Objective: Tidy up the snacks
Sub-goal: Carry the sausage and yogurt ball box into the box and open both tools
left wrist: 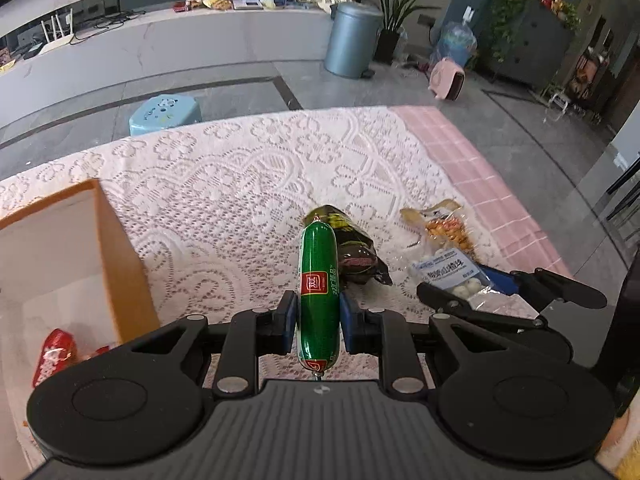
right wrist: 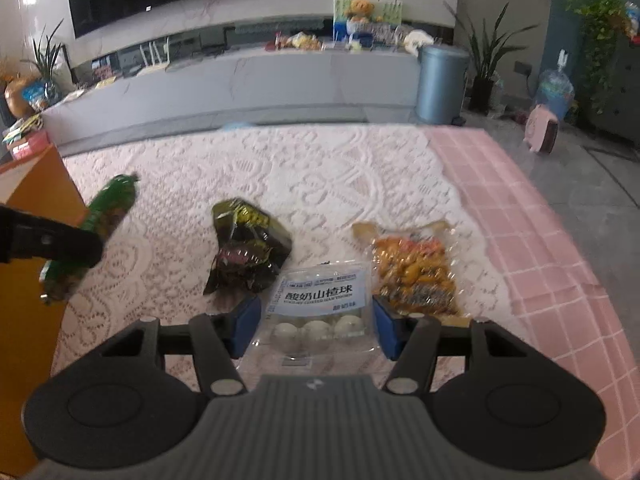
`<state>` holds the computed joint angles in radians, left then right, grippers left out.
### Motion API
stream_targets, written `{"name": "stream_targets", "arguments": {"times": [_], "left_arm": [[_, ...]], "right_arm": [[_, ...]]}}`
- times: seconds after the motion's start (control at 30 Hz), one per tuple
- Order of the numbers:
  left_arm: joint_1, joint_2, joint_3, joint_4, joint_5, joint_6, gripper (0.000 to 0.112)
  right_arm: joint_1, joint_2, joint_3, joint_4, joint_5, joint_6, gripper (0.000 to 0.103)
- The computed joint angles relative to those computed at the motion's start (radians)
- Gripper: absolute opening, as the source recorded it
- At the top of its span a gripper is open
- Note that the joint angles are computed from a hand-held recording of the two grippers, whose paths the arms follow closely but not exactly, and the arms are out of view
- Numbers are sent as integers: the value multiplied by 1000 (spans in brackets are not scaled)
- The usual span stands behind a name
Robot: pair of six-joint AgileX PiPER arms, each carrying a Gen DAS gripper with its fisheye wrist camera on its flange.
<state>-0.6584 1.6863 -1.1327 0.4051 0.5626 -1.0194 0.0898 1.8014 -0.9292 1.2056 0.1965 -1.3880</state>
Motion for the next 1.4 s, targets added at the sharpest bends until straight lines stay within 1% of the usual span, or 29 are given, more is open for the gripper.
{"name": "stream_targets", "arguments": {"times": [0.03,0.07,0.1,0.13,0.23,0.3,0.43,0.53,0.7,0.77,0.87,1.0,1.2,1.27,1.33,1.4], "left_arm": [[0,-20,16,8,-1,-9,25],[0,-40,31,15,0,-17,25],[1,-59,45,20,1,-23,25],[2,-79,60,24,2,-28,25],[4,-136,105,36,1,-47,25],[4,-177,134,50,1,-63,25],[8,-249,179,64,9,-78,25],[10,-305,209,74,22,-95,25],[14,-386,243,94,70,-113,25],[22,-417,258,100,89,-111,25],[52,-463,283,96,116,-95,25],[102,-504,321,85,122,-73,25],[192,-556,382,15,87,7,25],[224,-565,398,-20,77,59,25],[233,-553,398,-19,92,78,25],[217,-542,404,30,119,55,25]], "right_arm": [[-7,-11,10,86,9,-87,58],[-15,-22,18,136,25,-143,58],[-19,-32,24,146,35,-161,57],[-14,-39,26,117,32,-141,57],[4,-52,23,-43,22,5,57],[8,-67,23,-129,29,93,57],[15,-129,45,-165,72,152,57],[31,-186,72,-153,98,155,57],[59,-255,88,-171,148,232,57],[68,-275,74,-214,184,314,57],[74,-290,33,-248,261,417,57],[104,-300,-21,-244,343,482,57],[180,-303,-70,-247,384,553,57],[212,-300,-90,-262,389,597,57],[256,-290,-117,-283,390,622,57],[326,-273,-155,-360,374,672,57]]}}
